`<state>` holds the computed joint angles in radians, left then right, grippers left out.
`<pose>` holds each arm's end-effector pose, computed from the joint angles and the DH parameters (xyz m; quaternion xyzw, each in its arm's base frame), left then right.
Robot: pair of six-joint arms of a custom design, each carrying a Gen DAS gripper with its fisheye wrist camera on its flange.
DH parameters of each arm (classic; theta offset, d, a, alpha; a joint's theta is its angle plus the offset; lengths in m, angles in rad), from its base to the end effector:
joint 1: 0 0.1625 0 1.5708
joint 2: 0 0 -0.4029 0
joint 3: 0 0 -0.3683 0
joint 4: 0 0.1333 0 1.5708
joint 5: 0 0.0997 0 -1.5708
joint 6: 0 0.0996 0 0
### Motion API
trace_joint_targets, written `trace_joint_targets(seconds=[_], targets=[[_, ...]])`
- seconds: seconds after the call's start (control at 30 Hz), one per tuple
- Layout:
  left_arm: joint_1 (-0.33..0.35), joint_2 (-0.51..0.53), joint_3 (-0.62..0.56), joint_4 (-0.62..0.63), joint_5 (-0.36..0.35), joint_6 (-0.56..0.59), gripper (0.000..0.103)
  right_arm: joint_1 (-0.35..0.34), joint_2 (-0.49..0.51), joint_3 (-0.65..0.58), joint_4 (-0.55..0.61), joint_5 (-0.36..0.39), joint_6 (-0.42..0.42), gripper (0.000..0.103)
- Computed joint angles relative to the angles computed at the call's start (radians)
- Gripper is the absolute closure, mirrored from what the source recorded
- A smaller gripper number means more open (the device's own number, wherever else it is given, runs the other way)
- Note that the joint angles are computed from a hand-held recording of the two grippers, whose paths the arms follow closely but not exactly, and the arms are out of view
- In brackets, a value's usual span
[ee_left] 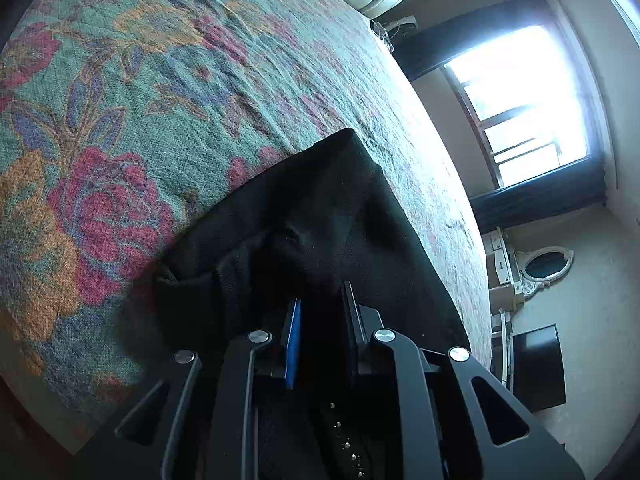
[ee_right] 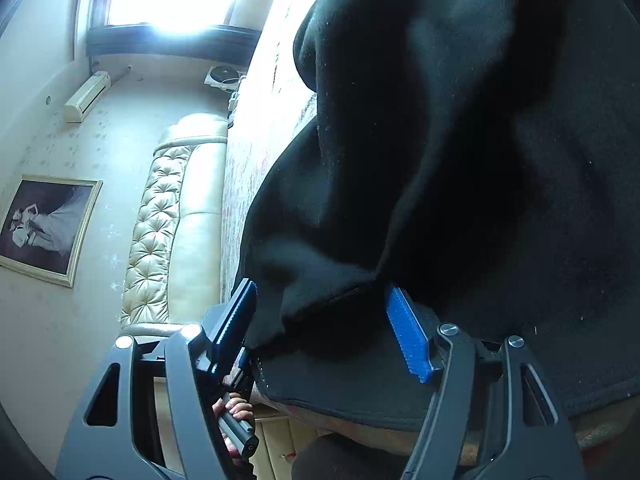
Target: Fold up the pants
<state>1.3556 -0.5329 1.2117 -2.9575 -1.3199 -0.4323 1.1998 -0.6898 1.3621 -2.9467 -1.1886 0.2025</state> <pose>-0.0105 -0.7881 0.1275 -0.1439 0.9205 -0.3634 0.0019 -0.1075 -0.7466 0.1836 0.1979 0.9025 -0.3521 0.1492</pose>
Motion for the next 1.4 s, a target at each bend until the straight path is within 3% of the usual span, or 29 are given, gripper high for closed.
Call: trace_joint_targets(seconds=[0.1,0.17,0.23,0.47,0.63,0.8,0.87,0.97,1.03,1.13,1.27,1.33,1.4], targets=[[0.002,0.008,-0.015,0.005,-0.016,-0.025,0.085,-0.003,0.022,-0.01,-0.046,-0.003,0.029,0.051],[0.005,0.009,-0.019,0.008,-0.026,-0.032,0.085,-0.01,0.032,-0.019,-0.041,-0.004,0.045,0.087],[0.01,0.004,-0.016,0.003,-0.037,-0.034,0.085,-0.023,0.037,-0.019,-0.042,0.021,0.077,0.095],[0.005,-0.051,0.057,-0.098,-0.076,-0.04,0.085,-0.007,-0.031,0.088,-0.118,0.064,-0.031,0.095],[-0.002,-0.124,0.144,-0.126,-0.036,0.005,0.085,-0.007,-0.086,0.173,-0.12,0.057,-0.101,0.095],[0.02,-0.135,0.188,-0.079,-0.123,-0.087,0.085,-0.002,-0.07,0.159,-0.114,0.027,-0.102,0.097],[0.02,-0.12,0.186,-0.077,-0.135,-0.098,0.082,0.003,-0.071,0.151,-0.094,0.024,-0.115,0.097],[0.014,-0.088,0.155,-0.088,-0.155,-0.102,0.062,0.005,-0.075,0.123,-0.042,0.027,-0.102,0.094],[0.006,-0.069,0.127,-0.073,-0.141,-0.098,0.051,0.003,-0.073,0.129,-0.046,0.03,-0.079,0.091],[-0.013,-0.047,0.092,-0.039,-0.073,-0.095,0.05,-0.009,-0.072,0.137,-0.054,0.037,-0.041,0.08],[-0.024,-0.015,0.064,-0.083,-0.013,-0.101,0.05,-0.015,-0.048,0.117,-0.074,0.06,0.004,0.078],[-0.036,0.003,0.039,-0.077,0.052,-0.099,0.079,-0.019,-0.038,0.108,-0.08,0.076,0.02,0.076],[-0.045,0.026,-0.003,-0.036,0.093,-0.119,0.095,-0.021,-0.031,0.102,-0.089,0.089,0.035,0.074]])
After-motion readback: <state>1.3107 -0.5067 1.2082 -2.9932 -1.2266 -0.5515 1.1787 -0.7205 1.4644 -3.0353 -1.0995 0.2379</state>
